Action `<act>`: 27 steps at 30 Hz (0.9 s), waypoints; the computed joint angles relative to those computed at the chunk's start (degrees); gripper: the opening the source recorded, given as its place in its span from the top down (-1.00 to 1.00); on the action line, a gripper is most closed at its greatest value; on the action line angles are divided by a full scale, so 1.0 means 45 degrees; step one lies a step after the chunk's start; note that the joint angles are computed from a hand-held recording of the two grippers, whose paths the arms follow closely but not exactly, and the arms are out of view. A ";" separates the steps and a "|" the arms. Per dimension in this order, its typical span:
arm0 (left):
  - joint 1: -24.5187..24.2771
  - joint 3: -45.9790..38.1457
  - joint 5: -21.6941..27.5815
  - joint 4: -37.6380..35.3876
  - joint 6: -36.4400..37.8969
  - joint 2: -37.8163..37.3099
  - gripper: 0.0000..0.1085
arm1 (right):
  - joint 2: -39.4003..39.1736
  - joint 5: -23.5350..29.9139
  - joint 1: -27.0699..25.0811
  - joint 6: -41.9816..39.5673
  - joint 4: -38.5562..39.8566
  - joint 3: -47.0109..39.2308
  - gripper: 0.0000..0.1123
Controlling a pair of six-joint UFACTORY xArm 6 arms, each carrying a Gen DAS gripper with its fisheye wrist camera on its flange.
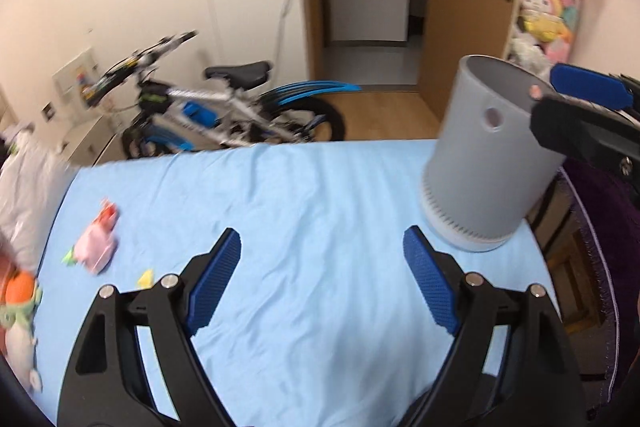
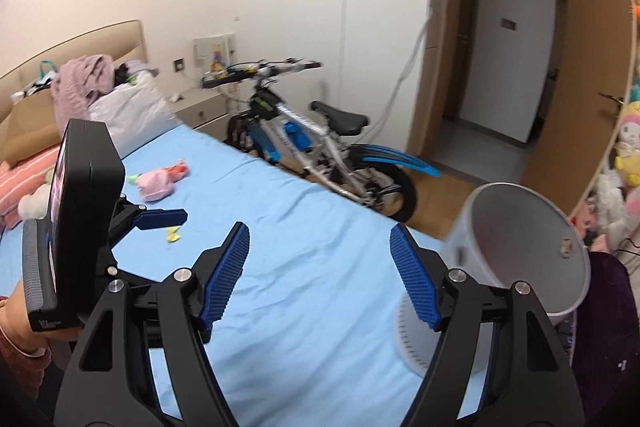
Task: Collect trash
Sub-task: 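Move both open tools back over the bed toward the yellow bow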
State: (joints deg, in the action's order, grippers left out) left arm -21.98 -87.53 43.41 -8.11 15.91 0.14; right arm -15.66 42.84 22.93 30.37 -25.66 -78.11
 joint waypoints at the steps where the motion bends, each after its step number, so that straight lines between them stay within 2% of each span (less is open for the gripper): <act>1: 0.0305 0.0247 -0.0041 -0.0012 -0.0036 -0.0181 -0.53 | 0.0221 -0.0044 0.0254 0.0056 -0.0016 -0.0134 -0.25; 6: 0.1823 0.1622 -0.0495 0.0114 -0.0318 -0.1181 -0.53 | 0.1661 -0.0379 0.1433 0.0124 0.0201 -0.1200 -0.24; 10: 0.3128 0.2359 -0.0607 -0.0105 -0.0224 -0.1673 -0.53 | 0.3155 -0.0510 0.2205 -0.0277 0.0685 -0.2552 -0.11; 15: 0.4386 0.3059 -0.0881 -0.0081 -0.0038 -0.1981 -0.54 | 0.5053 -0.0483 0.3017 -0.0440 0.0851 -0.4409 -0.04; 17: 0.4745 0.3159 -0.1020 -0.0034 -0.0040 -0.1904 -0.54 | 0.5788 -0.0379 0.3217 -0.0655 0.1091 -0.5183 0.04; 27: 0.6225 0.2810 -0.1500 -0.0109 -0.0055 -0.0310 -0.54 | 1.0115 0.0705 0.3556 -0.1897 0.2336 -1.0017 0.04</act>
